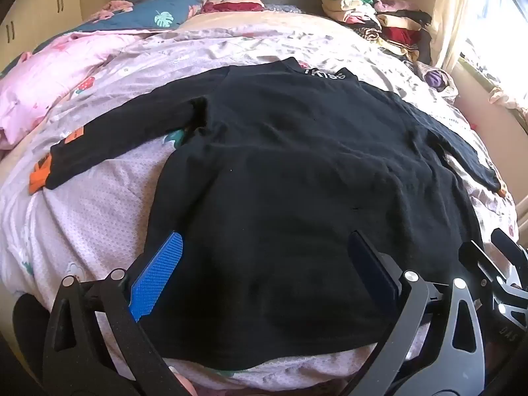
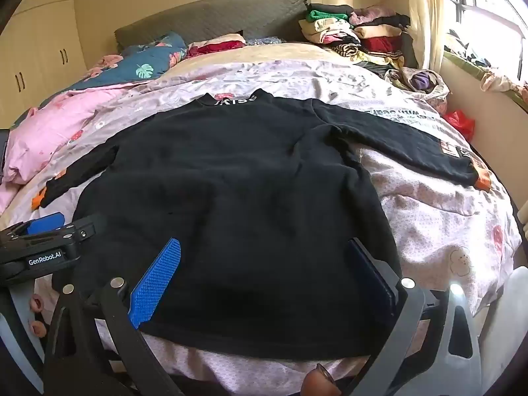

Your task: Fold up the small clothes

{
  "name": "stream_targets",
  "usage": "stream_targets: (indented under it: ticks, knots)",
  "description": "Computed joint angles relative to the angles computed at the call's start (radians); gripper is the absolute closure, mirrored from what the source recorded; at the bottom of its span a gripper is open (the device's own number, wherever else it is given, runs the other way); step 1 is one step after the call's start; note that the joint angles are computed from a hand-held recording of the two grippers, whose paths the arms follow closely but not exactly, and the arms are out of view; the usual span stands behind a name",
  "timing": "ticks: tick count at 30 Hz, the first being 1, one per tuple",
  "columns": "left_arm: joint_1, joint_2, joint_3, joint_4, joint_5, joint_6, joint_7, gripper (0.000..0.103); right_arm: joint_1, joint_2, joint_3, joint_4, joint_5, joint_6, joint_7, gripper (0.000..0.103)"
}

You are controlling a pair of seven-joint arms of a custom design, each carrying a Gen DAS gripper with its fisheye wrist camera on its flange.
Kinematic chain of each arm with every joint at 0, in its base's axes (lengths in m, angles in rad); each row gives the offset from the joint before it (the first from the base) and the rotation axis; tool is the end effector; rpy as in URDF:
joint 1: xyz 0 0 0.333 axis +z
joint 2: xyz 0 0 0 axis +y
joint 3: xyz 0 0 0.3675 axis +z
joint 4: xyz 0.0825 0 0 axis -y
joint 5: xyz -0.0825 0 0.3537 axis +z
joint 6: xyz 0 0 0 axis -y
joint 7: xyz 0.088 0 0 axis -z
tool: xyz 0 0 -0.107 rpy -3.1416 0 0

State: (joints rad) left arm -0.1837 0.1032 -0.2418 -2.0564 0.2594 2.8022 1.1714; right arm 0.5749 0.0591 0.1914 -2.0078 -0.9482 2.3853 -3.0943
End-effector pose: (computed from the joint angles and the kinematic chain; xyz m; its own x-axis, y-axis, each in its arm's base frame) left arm 0.5374 -0.2507 0.5300 -0.2471 -0.9676 0.0511 -0.7755 0.1658 -0.6092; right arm 0.4199 0.3902 0.5291 -0.2035 -0.9752 -0.0873 -0.6791 0.2048 -0.7049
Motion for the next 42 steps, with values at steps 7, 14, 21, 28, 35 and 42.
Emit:
stream_targets:
  ticks: [7,14,21,28,35,42]
  knots:
    - [0.008,0.002,-0.008,-0.002,-0.039,0.004,0.025,0.009,0.003,0.004,0.001,0.006,0.012,-0.006,-0.01,0.004]
    - [0.01,0.001,-0.004,-0.006,-0.041,0.014,0.03,0.009,0.012,0.006,0.005,0.018,0.008,-0.021,-0.012,0.004]
    - [0.0,0.0,-0.004,0.005,-0.03,0.0,0.015,0.009,0.015,0.004,0.005,0.015,-0.004,-0.023,0.002,0.004]
    - [0.001,0.007,-0.004,0.015,-0.023,0.002,0.006,0.009,0.018,0.004,0.006,0.018,-0.009,-0.027,0.004,0.004]
    - [0.003,-0.008,-0.003,-0.007,-0.032,0.015,0.019,0.009,0.016,0.0,0.005,0.013,-0.011,-0.023,0.008,0.004]
    - [0.003,-0.01,-0.003,-0.008,-0.035,0.016,0.021,0.009,0.015,-0.002,0.007,0.012,-0.014,-0.024,0.01,0.004]
